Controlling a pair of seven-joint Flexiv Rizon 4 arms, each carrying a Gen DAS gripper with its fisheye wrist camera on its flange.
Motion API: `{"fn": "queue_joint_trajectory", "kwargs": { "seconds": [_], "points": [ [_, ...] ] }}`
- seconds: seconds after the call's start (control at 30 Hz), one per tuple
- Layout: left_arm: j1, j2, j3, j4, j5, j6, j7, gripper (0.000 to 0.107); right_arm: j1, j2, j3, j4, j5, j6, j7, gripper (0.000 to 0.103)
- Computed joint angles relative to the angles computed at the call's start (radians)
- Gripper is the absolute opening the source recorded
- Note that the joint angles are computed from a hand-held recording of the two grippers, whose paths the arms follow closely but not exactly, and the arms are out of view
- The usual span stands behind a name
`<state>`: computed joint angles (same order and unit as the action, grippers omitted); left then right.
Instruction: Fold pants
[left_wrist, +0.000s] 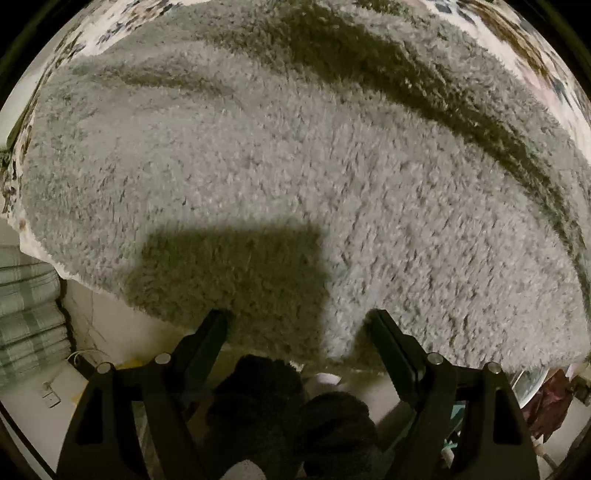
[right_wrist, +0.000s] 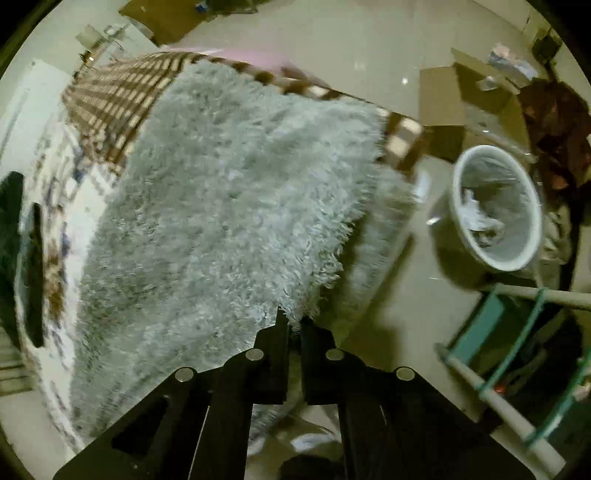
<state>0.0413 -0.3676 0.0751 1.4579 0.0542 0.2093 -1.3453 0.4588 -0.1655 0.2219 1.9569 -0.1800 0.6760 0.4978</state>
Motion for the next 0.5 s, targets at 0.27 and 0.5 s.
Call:
{"fn": "queue_joint_trajectory", "kwargs": {
  "seconds": [0.27,0.5],
  "points": [
    [-0.003,0.013,-0.031,-0.048,-0.066,0.027,0.035,0.08,-0.026,0.054,-0.004,0.085,0.06,0.141,-0.018,0.043],
    [-0.069,-0.134,-0.049,-0.191,-0.039,0.126,0.0,0.08,-0.069,0.113,-0.018,0.103,-0.054,0.074,0.065,0.045]
  ]
}}
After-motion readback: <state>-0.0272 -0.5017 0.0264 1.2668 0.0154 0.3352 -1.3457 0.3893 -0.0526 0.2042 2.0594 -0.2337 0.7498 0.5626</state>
